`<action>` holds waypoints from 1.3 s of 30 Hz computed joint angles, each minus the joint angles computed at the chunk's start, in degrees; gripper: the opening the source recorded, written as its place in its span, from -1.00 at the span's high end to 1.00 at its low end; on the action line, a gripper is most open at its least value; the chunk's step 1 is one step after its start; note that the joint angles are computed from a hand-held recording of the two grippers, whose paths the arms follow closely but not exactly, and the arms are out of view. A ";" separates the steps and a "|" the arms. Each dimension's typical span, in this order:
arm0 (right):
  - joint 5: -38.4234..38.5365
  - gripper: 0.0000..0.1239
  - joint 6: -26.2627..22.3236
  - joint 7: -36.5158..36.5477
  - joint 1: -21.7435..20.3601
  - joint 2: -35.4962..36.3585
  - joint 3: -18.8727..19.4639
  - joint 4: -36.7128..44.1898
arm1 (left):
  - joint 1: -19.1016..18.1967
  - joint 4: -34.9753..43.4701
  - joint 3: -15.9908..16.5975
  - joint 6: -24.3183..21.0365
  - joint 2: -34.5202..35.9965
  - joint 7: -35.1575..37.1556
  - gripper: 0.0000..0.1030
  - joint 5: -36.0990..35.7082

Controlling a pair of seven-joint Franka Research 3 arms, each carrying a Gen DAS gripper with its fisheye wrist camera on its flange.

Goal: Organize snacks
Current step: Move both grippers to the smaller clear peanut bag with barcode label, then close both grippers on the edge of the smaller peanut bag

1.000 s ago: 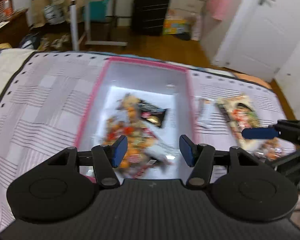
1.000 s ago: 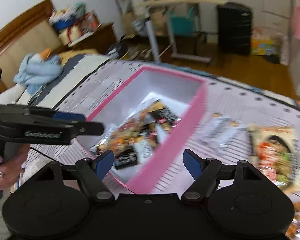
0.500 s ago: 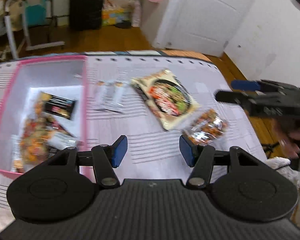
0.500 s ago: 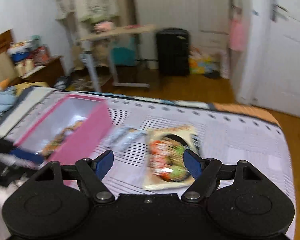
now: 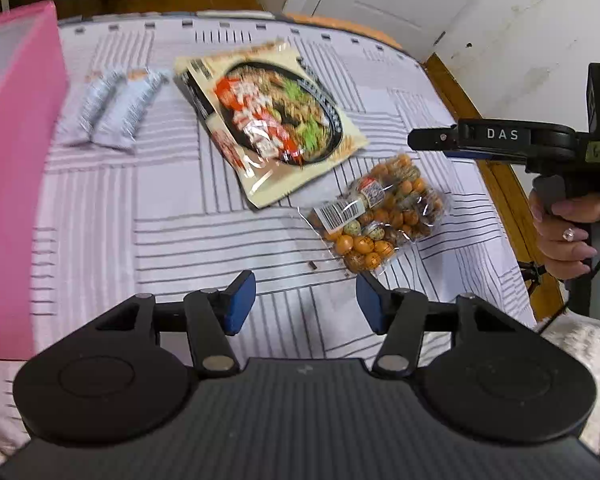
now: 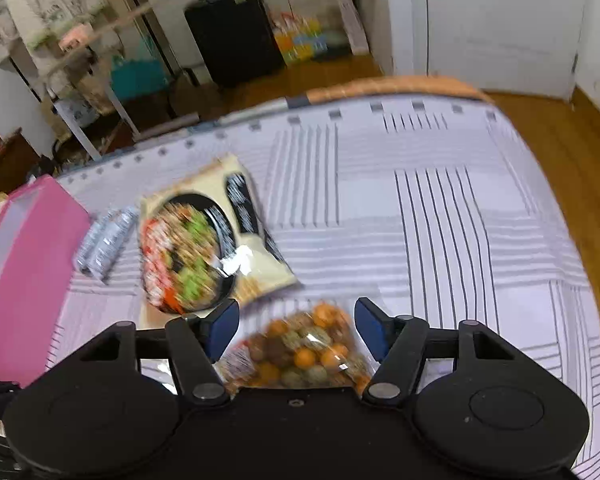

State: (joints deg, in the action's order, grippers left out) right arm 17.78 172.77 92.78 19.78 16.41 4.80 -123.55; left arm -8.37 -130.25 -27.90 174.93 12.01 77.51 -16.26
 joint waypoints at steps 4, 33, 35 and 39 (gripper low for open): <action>1.56 -0.12 -4.40 -1.56 -1.63 2.13 0.99 2.47 | -0.74 1.71 -0.26 4.29 5.64 -3.06 0.04 2.26; 9.11 -0.07 -13.03 -9.64 -4.61 2.29 2.98 3.75 | -7.71 0.66 6.74 23.47 13.29 -19.55 0.43 13.21; 9.85 0.05 -12.53 -10.25 -4.44 1.75 3.02 3.19 | -6.71 -0.11 6.27 25.04 13.22 -21.21 0.43 15.82; 12.37 0.11 -13.33 -12.01 -4.67 1.55 3.40 3.30 | 0.15 -0.93 1.54 27.91 14.12 -27.32 0.43 24.49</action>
State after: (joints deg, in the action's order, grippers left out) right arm 30.15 159.44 80.77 15.11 17.96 8.20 -120.25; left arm -8.21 -131.18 -26.36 202.84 26.13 50.19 8.22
